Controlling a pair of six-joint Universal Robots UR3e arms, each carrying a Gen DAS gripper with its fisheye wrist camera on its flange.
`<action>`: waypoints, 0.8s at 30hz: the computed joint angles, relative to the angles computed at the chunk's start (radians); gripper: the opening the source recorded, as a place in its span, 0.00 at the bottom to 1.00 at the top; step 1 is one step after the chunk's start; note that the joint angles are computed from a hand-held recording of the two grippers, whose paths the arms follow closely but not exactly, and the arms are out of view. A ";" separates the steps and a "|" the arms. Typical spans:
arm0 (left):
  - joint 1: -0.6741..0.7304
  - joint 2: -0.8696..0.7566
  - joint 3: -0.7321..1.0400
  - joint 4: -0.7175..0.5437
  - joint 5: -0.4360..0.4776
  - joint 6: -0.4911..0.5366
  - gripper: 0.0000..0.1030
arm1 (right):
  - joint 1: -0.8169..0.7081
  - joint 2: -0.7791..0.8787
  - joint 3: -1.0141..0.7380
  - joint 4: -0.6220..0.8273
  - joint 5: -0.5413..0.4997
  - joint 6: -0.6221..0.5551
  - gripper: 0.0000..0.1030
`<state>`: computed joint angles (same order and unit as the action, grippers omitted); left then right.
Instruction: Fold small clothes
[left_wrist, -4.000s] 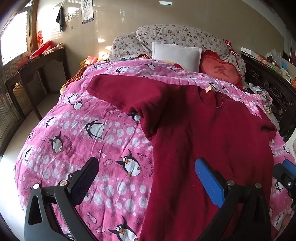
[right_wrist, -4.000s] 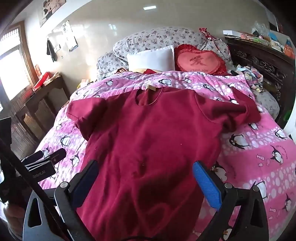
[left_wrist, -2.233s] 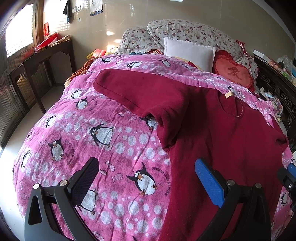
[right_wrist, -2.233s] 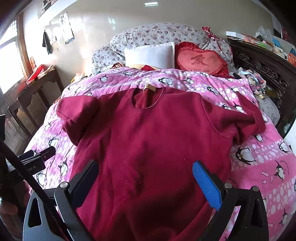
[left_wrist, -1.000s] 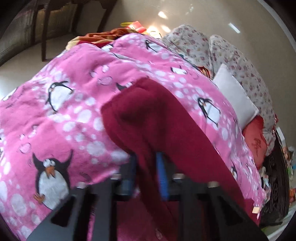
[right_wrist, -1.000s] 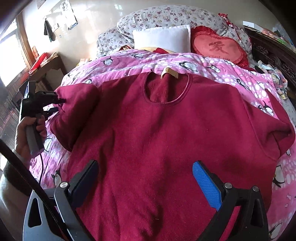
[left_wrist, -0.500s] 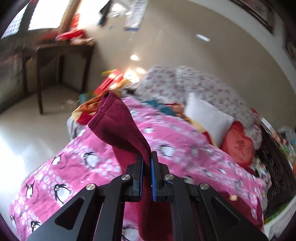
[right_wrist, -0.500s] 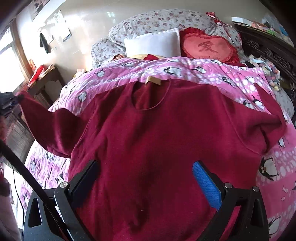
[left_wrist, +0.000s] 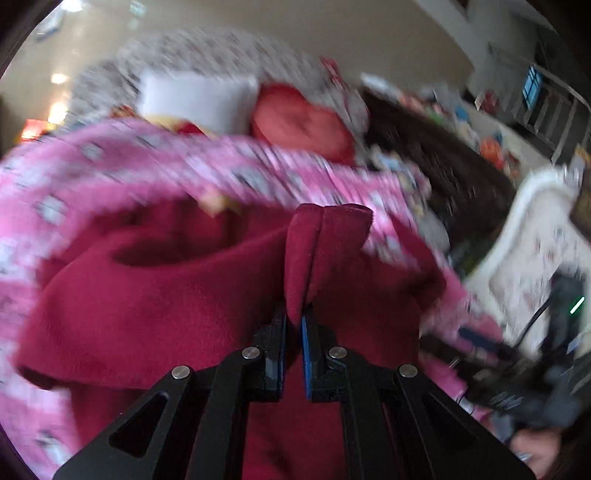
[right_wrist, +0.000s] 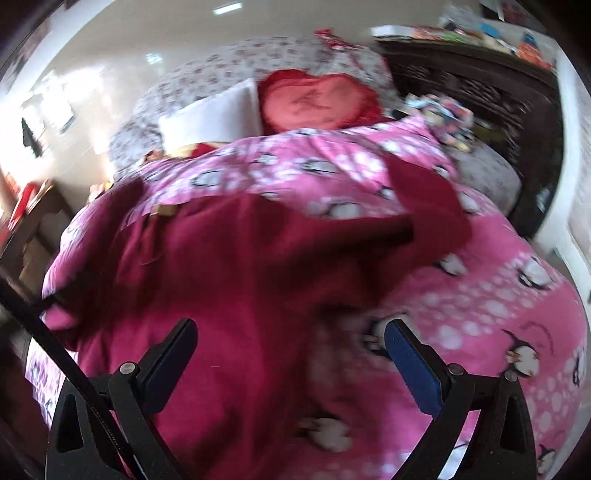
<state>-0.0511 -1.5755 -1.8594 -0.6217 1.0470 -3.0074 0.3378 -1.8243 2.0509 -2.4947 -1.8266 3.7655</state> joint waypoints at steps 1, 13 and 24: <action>-0.038 -0.053 0.014 0.026 0.021 -0.004 0.07 | -0.013 -0.018 0.014 0.006 0.001 -0.001 1.00; 0.415 0.376 -0.100 -0.342 -0.128 0.347 0.94 | -0.093 0.107 -0.031 -0.120 0.132 -0.124 1.00; 0.438 0.234 -0.171 -0.158 0.177 0.306 0.94 | 0.047 0.362 -0.195 -0.194 -0.102 -0.305 0.16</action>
